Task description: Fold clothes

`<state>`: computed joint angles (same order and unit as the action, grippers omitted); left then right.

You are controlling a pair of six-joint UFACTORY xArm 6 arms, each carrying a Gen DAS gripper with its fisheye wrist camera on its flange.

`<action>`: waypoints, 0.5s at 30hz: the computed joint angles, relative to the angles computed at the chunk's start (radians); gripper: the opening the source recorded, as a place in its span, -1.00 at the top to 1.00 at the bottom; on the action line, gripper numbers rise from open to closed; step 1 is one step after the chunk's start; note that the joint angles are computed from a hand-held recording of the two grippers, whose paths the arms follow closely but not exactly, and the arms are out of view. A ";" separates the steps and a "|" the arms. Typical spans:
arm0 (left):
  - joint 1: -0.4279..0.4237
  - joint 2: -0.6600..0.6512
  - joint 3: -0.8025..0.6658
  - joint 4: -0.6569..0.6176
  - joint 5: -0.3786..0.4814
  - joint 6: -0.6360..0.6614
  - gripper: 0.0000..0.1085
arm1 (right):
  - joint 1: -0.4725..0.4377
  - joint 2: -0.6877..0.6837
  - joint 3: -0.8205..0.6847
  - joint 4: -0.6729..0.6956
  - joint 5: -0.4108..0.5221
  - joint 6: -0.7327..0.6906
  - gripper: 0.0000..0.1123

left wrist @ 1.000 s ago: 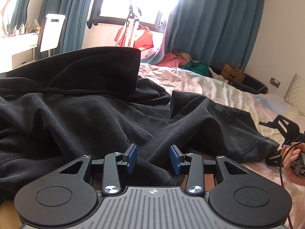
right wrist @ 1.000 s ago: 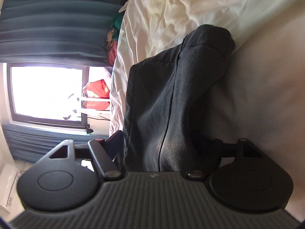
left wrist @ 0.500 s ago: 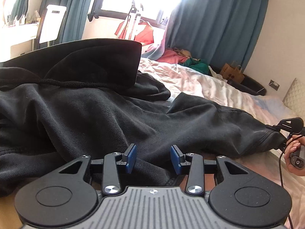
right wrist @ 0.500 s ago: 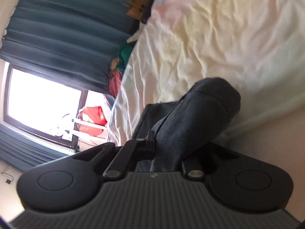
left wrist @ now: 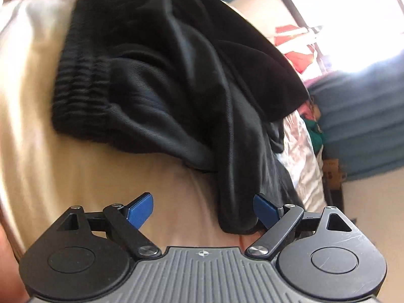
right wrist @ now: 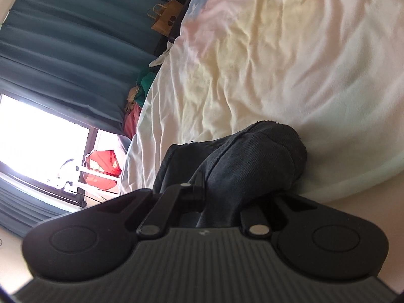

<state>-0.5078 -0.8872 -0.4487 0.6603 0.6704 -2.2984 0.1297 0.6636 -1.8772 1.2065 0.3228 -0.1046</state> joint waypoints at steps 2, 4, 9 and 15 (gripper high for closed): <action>0.035 -0.071 0.083 0.011 -0.032 -0.182 -0.62 | 0.001 0.003 -0.002 -0.007 -0.004 0.005 0.87; 0.088 -0.102 0.139 0.068 -0.082 -0.317 -0.60 | 0.000 0.003 0.003 0.000 -0.003 0.008 0.87; 0.101 -0.050 0.086 0.222 0.028 -0.470 -0.40 | 0.000 0.008 -0.001 0.001 -0.008 0.004 0.87; 0.099 -0.060 0.036 0.163 0.161 -0.386 0.50 | 0.007 0.038 -0.036 -0.041 -0.031 0.044 0.87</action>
<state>-0.4090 -0.9475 -0.4127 0.8235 0.8313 -2.6847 0.1371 0.7013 -1.9128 1.1659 0.2920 -0.0608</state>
